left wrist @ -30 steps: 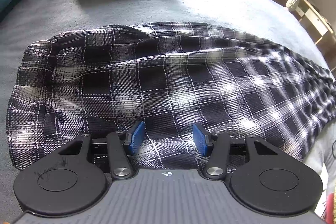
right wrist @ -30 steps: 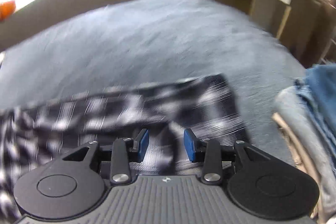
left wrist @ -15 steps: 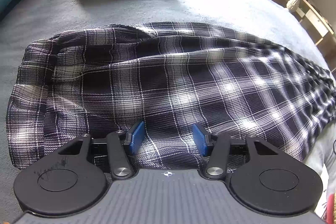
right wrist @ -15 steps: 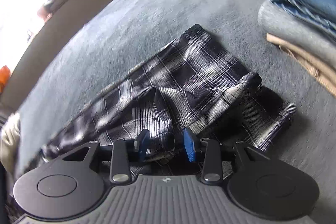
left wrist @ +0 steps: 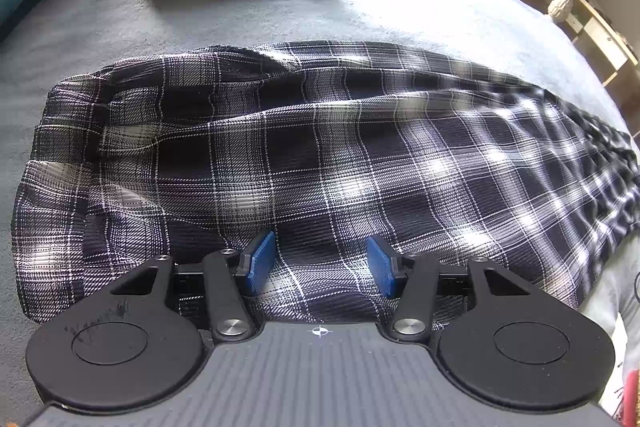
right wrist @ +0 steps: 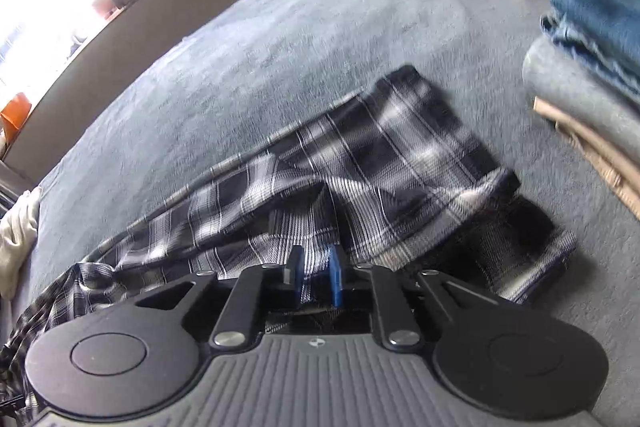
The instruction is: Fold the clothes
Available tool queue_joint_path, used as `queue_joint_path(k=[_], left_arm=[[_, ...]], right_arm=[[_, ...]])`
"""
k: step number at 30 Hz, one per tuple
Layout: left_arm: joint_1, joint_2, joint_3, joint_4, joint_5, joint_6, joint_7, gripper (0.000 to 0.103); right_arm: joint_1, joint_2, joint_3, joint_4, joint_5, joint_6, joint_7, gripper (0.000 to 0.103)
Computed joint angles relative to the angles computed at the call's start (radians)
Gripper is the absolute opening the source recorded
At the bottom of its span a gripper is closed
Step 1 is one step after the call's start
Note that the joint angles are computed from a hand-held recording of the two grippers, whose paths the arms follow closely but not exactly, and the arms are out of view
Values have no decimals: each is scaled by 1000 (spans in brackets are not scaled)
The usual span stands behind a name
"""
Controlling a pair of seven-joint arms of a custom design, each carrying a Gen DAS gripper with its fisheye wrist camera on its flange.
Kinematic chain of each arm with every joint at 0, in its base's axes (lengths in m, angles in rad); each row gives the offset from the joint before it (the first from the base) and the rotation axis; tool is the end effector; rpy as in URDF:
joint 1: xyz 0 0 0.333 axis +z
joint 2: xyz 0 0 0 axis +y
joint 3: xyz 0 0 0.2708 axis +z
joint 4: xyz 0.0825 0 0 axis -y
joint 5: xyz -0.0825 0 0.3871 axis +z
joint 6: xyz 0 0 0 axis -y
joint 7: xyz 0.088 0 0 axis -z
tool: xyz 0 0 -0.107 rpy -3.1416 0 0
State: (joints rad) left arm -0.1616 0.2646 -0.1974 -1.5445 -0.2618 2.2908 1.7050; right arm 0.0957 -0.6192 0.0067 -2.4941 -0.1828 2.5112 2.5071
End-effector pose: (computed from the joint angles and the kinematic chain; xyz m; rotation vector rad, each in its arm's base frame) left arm 0.6328 -0.2290 0.5116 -1.6905 2.4143 -0.8372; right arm 0.4359 0.0465 0.5303 -1.0462 2.3138 -0.4165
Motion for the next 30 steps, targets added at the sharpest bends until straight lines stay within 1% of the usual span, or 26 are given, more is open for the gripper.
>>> queue_joint_path(k=[5, 6, 7, 9, 13, 15, 16, 17, 20, 22, 23, 25, 29, 30], left_arm=[[-3, 3, 1, 4, 7, 1, 0, 51], [-3, 4, 1, 4, 7, 1, 1, 51], [-3, 4, 1, 4, 8, 1, 1, 51], [-3, 4, 1, 4, 9, 1, 3, 51], [-3, 4, 1, 4, 11, 1, 6, 51], [-3, 4, 1, 3, 12, 1, 7, 51], [-3, 4, 1, 3, 12, 1, 8, 51], [-3, 4, 1, 3, 13, 1, 9, 51], [-6, 6, 1, 7, 17, -1, 5, 51], [-7, 8, 1, 10, 20, -2, 2, 51], [-8, 9, 1, 12, 22, -3, 0, 51], [-9, 9, 1, 12, 23, -3, -1, 51], [-10, 8, 1, 10, 26, 0, -3, 51], [-11, 8, 1, 9, 26, 1, -4, 51]], right_arm=[[11, 17, 8, 12, -26, 8, -45, 15], [9, 23, 12, 17, -36, 10, -54, 11], [0, 30, 26, 26, -58, 6, -55, 5], [-18, 29, 44, 33, -96, 9, -41, 0], [-74, 24, 76, 54, -194, 15, 12, 0], [-79, 38, 61, 78, -209, 12, 10, 0], [-68, 53, 46, 94, -203, 4, -17, 0], [-57, 69, 32, 111, -194, -6, -48, 0], [-25, 109, 0, 151, -159, -46, -151, 7], [-19, 124, 4, 157, -149, -66, -177, 27], [-13, 125, 1, 153, -130, -71, -181, 29], [1, 127, -7, 142, -88, -79, -189, 31], [20, 97, -40, 86, 24, -32, -169, 31], [18, 86, -41, 70, 36, -11, -163, 28]])
